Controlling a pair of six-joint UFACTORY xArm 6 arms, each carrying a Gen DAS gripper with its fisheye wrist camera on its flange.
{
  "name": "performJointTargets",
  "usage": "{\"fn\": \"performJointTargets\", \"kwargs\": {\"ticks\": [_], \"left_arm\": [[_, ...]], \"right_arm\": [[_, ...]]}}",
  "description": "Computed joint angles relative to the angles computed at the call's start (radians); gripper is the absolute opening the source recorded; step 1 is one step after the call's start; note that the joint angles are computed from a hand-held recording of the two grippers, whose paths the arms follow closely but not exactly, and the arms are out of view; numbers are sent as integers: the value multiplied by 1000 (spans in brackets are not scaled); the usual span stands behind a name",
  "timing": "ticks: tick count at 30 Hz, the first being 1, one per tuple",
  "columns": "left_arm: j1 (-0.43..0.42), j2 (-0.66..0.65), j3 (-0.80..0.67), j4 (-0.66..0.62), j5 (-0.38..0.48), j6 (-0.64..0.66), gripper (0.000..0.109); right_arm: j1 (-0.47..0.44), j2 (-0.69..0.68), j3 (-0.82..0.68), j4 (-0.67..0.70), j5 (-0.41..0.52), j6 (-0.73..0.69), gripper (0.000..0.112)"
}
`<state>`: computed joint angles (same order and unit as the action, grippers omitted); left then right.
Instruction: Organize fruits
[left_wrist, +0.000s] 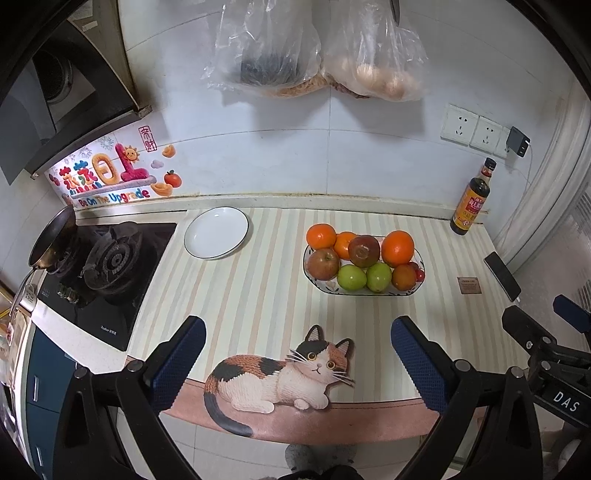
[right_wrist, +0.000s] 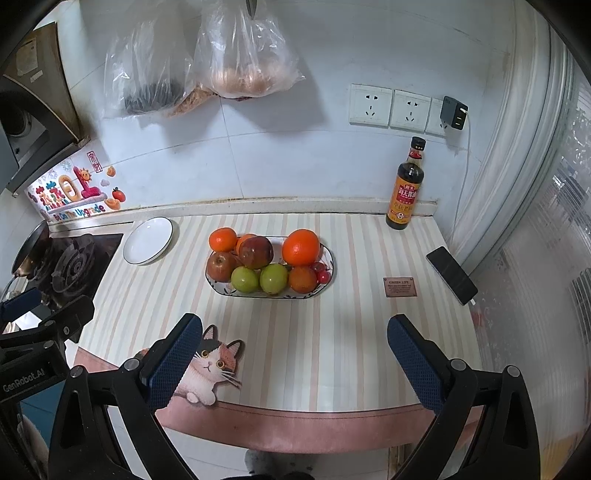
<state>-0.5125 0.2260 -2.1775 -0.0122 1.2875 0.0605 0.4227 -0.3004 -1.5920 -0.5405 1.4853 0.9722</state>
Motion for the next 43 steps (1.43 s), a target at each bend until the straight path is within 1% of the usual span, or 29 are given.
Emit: {"fn": "performJointTargets", "kwargs": {"ticks": [13,19,23,29,34,43], "left_arm": [[2,-16,18,-8,-12,-4,103],[-2,-22,22,-4,-5,-8,103],[-5,-39,51,-2,-15,-10,103],[-4,-40,53,-2,-19,-10,103],[-7,-61,90,1,-39,-12,103],[-6,-65,95,-4,-48,-11,103]], "right_arm": [[7,-10,7,-7,3,4,102],[10,-12,7,-10,7,4,102],[14,-13,7,-13,9,6,102],[16,-15,3,-15,14,1,102],[16,-15,1,-16,15,3,102],[9,-14,-5,-13,12,-8,102]]}}
